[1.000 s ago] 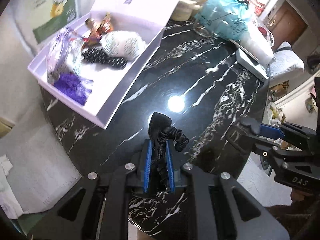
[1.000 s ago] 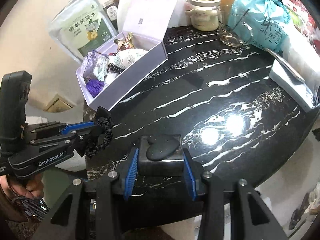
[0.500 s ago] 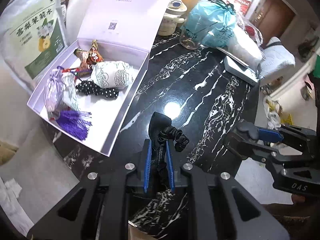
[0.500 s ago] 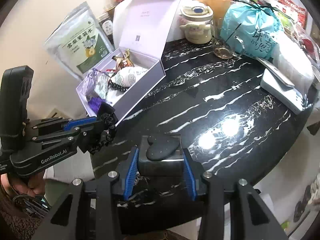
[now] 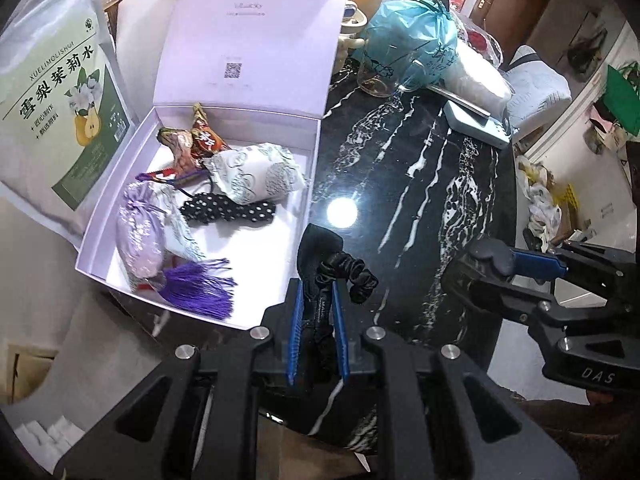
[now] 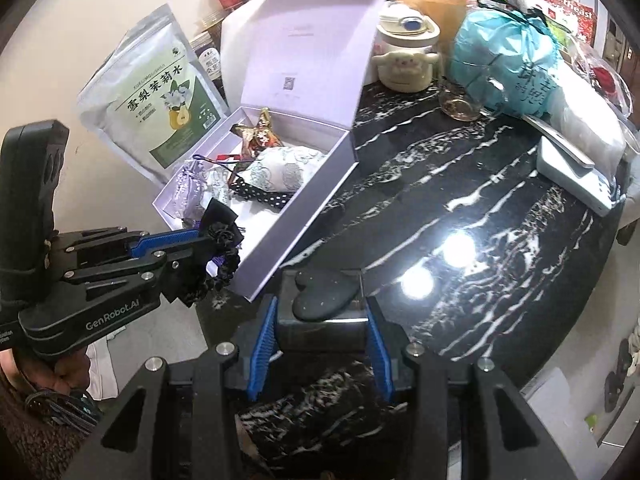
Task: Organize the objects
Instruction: 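Lift the scrunchie and black case and carry both toward the lavender box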
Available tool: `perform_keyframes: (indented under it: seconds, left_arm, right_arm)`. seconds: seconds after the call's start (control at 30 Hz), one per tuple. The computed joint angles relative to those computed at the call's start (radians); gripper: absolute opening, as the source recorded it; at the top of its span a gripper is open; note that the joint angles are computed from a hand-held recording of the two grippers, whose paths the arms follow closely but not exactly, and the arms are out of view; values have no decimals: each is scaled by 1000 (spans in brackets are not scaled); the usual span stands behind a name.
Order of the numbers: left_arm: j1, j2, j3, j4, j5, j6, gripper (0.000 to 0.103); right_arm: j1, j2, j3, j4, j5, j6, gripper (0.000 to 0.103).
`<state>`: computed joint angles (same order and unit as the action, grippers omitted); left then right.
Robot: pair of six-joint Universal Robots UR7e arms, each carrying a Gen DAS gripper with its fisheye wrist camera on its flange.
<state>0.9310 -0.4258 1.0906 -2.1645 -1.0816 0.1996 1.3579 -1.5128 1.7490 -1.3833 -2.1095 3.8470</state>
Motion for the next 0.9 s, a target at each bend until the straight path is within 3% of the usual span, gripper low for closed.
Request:
perform_keyframes:
  seconds: [0.4, 0.77, 0.9]
  left_arm:
    - [55, 95, -226, 90, 12, 77, 14]
    - [84, 259, -554, 225, 44, 140, 14]
    - [94, 351, -738, 310, 63, 167, 14]
  right_arm:
    - [-42, -162, 170, -67, -46, -134, 43]
    - [-60, -284, 341, -163, -81, -197, 43]
    - [-73, -327, 403, -214, -97, -243, 43]
